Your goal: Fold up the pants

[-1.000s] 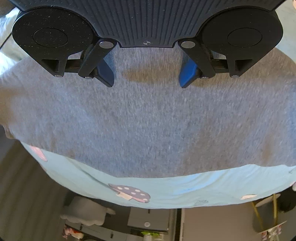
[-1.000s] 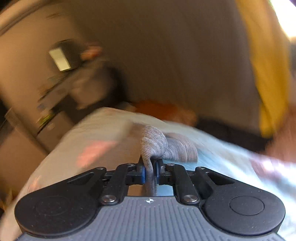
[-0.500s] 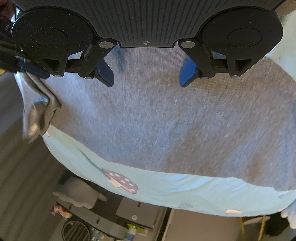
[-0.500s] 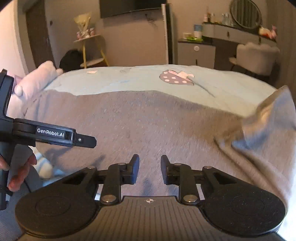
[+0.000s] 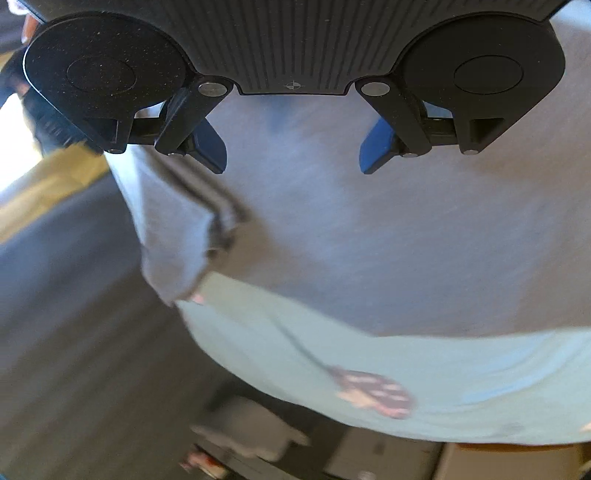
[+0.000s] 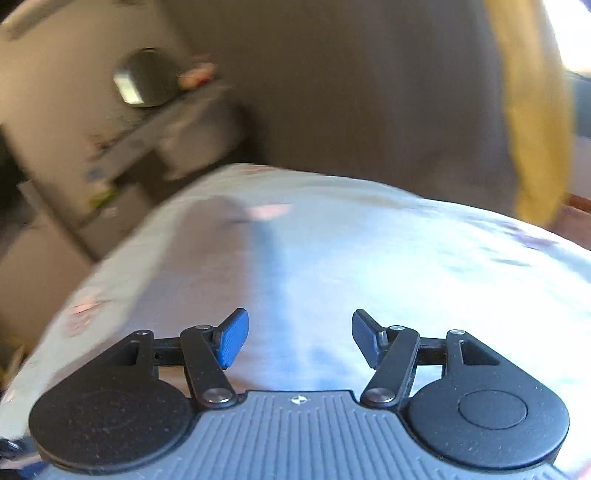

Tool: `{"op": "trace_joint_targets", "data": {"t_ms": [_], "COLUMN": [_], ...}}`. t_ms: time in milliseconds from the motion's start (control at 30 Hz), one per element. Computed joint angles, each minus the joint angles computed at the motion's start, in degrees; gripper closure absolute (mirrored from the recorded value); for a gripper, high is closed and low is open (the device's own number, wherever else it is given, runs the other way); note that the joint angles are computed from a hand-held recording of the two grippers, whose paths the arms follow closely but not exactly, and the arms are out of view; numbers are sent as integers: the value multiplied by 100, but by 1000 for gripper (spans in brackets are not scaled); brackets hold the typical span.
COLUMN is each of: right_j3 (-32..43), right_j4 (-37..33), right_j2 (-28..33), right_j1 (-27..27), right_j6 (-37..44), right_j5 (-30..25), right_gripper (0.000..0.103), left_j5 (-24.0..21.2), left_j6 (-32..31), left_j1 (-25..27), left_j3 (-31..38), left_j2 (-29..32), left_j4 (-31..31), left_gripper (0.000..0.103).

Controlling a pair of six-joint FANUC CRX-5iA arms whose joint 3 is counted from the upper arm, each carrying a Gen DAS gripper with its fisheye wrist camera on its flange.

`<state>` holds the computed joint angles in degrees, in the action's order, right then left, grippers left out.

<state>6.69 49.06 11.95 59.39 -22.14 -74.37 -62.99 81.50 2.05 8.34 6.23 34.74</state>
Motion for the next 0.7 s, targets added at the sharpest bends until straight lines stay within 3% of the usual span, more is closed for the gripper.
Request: {"op": "trace_joint_targets", "data": {"t_ms": [67, 233, 333, 433, 500, 567, 633, 700], "right_j3": [412, 529, 557, 452, 294, 224, 56, 40], "right_j4": [-253, -660, -749, -502, -410, -337, -283, -255], "right_j2": [306, 448, 586, 674, 652, 675, 518, 528], "right_j1": [-36, -174, -251, -287, -320, -344, -310, -310], "right_j6": [462, 101, -107, -204, -374, -538, -620, -616], "right_j5": [-732, -1220, -1312, -1178, -1035, -961, -997, -986], "right_gripper": [41, 40, 38, 23, 19, 17, 15, 12], "left_j5": [-24, -127, -469, -696, -682, -636, -668, -751], "left_j6": [387, 662, 1118, 1212, 1078, 1102, 1172, 1197], "left_j1": [-218, -604, -755, -850, -902, -897, -840, -797], "left_j3": [467, 1385, 2166, 2658, 2841, 2923, 2922, 2904], "left_j2": [399, 1389, 2058, 2496, 2651, 2761, 2870, 2963], "left_j4": [-42, 453, 330, 292, 168, 248, 570, 801], "left_gripper": [19, 21, 27, 26, 27, 41, 75, 80]}}
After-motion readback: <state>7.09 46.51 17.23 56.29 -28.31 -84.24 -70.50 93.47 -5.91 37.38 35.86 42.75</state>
